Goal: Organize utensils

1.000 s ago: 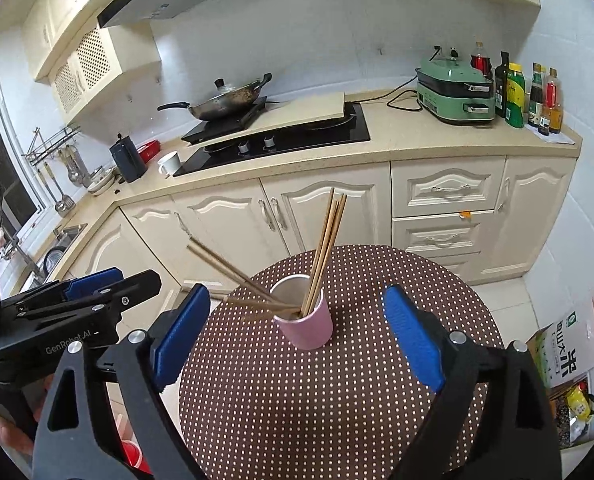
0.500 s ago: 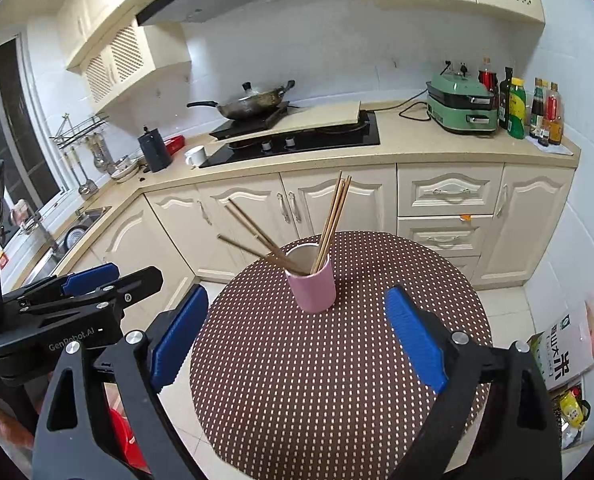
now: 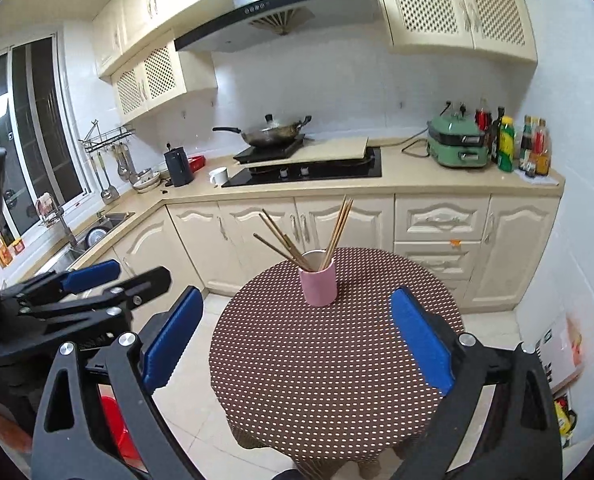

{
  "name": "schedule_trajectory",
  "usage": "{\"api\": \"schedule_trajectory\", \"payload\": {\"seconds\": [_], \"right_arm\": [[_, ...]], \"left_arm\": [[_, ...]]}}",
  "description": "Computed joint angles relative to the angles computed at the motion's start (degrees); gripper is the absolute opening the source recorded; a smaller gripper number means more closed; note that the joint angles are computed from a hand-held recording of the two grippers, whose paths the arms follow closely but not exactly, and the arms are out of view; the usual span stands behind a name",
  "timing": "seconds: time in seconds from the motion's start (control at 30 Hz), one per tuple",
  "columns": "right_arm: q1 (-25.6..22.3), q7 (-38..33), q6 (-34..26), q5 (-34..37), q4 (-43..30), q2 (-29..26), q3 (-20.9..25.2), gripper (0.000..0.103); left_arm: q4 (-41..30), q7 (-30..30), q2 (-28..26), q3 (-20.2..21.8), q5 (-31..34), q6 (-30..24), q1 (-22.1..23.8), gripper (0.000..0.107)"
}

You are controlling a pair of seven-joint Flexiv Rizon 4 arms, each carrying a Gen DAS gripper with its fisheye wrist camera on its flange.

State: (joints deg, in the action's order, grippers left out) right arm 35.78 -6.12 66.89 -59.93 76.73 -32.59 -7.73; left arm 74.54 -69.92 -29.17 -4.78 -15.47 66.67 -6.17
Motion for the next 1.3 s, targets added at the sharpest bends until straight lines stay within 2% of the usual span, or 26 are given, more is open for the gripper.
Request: {"api": "schedule_trajectory", "payload": {"seconds": [0.17, 0.4, 0.7, 0.77, 1.03, 1.2, 1.3], "right_arm": [[0.3, 5.6, 1.8, -6.5, 3.7, 3.0, -1.4, 0.092], [-1.3, 10.6, 0.8, -14.1, 5.6, 5.7, 0.7, 0.092], [-3.1, 12.3, -0.5, -17.2, 5.6, 6.7, 3.1, 0.094], [-3.4, 12.4, -0.5, -17.4, 5.7, 6.8, 3.5, 0.094], [-3.3, 13.1, -1.3, -19.1, 5.7, 7.0, 3.8, 0.094], [-3.4, 13.8, -1.5, -20.0, 5.8, 7.0, 4.3, 0.094], [-3.3, 14.2, -1.8, -20.9, 6.0, 7.0, 4.3, 0.094]], "left_arm": [[4.0, 0.3, 3.2, -0.5, -0.6, 3.0, -0.1, 0.069], [6.4, 0.1, 5.7, -0.2, -0.4, 5.7, -0.7, 0.069], [6.9, 1.2, 6.6, -1.2, -1.7, 7.9, -0.4, 0.07], [7.6, 3.0, 6.8, -2.5, -2.9, 9.5, 0.4, 0.07], [9.8, 6.8, 7.5, -4.7, -7.1, 12.6, 1.6, 0.073], [10.0, 7.2, 7.5, -4.2, -7.1, 14.1, 1.1, 0.075], [10.7, 8.5, 7.6, -5.4, -8.4, 15.5, 1.9, 0.075]]}}
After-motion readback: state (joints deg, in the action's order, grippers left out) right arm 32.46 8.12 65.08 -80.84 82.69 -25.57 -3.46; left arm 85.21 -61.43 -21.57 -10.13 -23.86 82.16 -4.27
